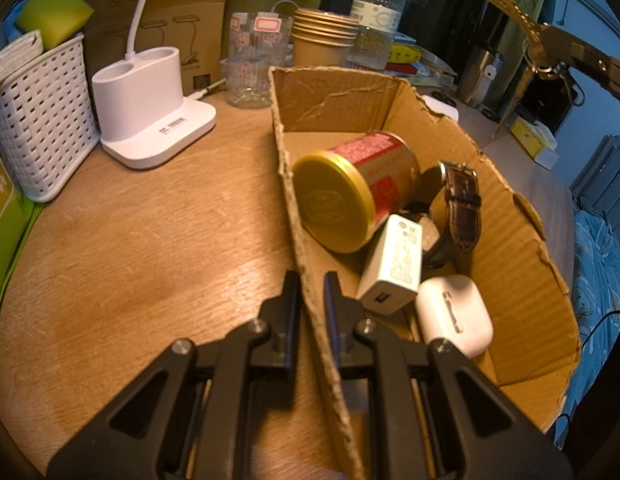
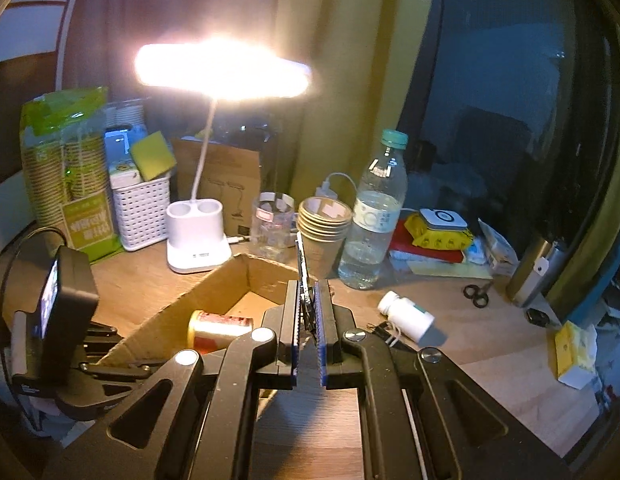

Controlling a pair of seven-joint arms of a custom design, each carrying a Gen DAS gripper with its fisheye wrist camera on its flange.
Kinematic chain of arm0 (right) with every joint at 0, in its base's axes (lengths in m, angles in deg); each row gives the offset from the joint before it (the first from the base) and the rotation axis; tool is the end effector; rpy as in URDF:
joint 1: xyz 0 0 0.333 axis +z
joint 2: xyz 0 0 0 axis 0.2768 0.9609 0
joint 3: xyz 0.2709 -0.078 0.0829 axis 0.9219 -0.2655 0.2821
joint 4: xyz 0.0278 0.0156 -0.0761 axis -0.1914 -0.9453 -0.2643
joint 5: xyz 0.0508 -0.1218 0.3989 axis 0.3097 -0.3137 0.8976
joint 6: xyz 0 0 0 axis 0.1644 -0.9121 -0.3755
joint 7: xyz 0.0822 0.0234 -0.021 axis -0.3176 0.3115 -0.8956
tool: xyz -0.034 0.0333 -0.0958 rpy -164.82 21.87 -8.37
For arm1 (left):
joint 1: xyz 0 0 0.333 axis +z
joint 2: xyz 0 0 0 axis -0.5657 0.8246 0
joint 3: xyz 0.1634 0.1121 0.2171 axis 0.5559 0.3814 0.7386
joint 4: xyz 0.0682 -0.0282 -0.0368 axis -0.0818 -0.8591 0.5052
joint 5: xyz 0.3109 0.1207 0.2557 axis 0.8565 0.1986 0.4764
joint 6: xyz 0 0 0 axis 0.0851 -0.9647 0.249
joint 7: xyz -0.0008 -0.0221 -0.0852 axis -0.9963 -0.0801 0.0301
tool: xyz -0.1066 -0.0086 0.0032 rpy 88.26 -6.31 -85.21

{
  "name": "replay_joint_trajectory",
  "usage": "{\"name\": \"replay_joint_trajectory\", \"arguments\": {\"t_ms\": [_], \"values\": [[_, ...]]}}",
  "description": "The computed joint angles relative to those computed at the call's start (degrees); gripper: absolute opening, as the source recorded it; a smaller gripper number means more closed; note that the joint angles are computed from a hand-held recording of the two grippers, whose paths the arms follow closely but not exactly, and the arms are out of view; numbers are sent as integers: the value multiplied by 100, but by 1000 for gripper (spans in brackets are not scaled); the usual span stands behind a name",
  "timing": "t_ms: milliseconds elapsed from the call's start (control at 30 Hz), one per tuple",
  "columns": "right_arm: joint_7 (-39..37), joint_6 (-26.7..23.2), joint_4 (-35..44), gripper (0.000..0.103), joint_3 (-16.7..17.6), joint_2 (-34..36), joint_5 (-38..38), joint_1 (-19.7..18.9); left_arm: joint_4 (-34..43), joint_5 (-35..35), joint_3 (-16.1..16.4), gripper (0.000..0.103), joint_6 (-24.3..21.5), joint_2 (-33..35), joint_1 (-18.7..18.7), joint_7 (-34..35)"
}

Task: Organize rigid objects
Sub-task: 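Carry the keys over the box with the right gripper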

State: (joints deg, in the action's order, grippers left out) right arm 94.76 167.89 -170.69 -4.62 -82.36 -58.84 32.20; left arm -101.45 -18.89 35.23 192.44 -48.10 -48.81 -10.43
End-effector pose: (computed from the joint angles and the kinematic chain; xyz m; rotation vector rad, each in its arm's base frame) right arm 0.4994 0.3092 0.5702 -1.9437 1.0908 -0.8780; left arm 0.5170 -0.2736 0.4649 -1.7616 2.0740 -0.9077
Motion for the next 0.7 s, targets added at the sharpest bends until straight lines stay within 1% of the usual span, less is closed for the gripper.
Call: {"name": "replay_joint_trajectory", "arguments": {"t_ms": [467, 533, 600, 700], "values": [[-636, -216, 248, 7, -214, 531, 687, 343, -1, 4, 0, 14, 2, -1, -1, -4], [-683, -243, 277, 7, -251, 595, 737, 378, -1, 5, 0, 14, 2, -1, -1, -4], [-590, -321, 327, 7, -277, 670, 626, 397, -1, 5, 1, 14, 2, -1, -1, -4], [-675, -364, 356, 7, -335, 758, 751, 451, -1, 5, 1, 14, 2, -1, -1, -4]]}}
